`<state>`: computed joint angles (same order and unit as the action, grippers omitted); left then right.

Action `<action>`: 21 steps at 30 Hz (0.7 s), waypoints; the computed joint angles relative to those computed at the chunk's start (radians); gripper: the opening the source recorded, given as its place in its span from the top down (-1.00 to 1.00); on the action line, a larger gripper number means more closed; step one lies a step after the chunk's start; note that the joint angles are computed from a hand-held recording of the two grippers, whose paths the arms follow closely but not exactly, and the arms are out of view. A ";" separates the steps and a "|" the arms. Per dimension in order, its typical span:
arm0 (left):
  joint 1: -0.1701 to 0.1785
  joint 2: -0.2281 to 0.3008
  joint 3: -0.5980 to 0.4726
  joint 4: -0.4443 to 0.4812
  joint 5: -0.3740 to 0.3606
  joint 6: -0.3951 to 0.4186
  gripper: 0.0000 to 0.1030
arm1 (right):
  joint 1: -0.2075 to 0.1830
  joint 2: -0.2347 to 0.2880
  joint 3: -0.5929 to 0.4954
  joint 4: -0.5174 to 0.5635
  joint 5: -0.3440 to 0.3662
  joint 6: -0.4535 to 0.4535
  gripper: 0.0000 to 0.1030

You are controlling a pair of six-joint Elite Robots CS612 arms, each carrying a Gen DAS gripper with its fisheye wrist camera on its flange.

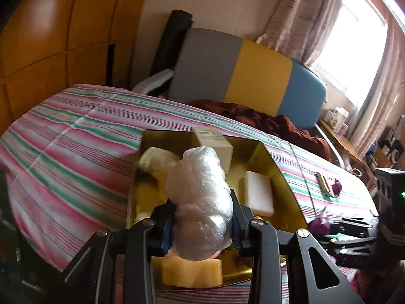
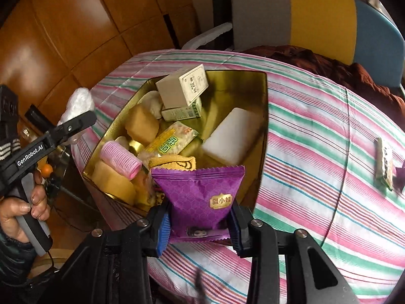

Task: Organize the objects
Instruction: 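Carry the white bundle over the tray with left tool while right carries purple bag, then release the white bundle into the tray with left tool while right drops purple bag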

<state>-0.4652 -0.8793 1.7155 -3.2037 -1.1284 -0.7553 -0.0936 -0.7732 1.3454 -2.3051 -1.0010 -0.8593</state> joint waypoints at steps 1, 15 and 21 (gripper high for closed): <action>0.001 0.004 -0.008 0.001 -0.011 0.005 0.30 | 0.002 0.000 0.001 -0.002 -0.007 -0.002 0.27; 0.015 0.066 -0.123 0.077 -0.088 0.045 0.30 | 0.013 0.001 0.006 -0.027 -0.019 0.018 0.24; 0.021 0.083 -0.147 0.109 -0.111 0.045 0.30 | 0.016 0.008 0.004 -0.038 -0.036 0.029 0.22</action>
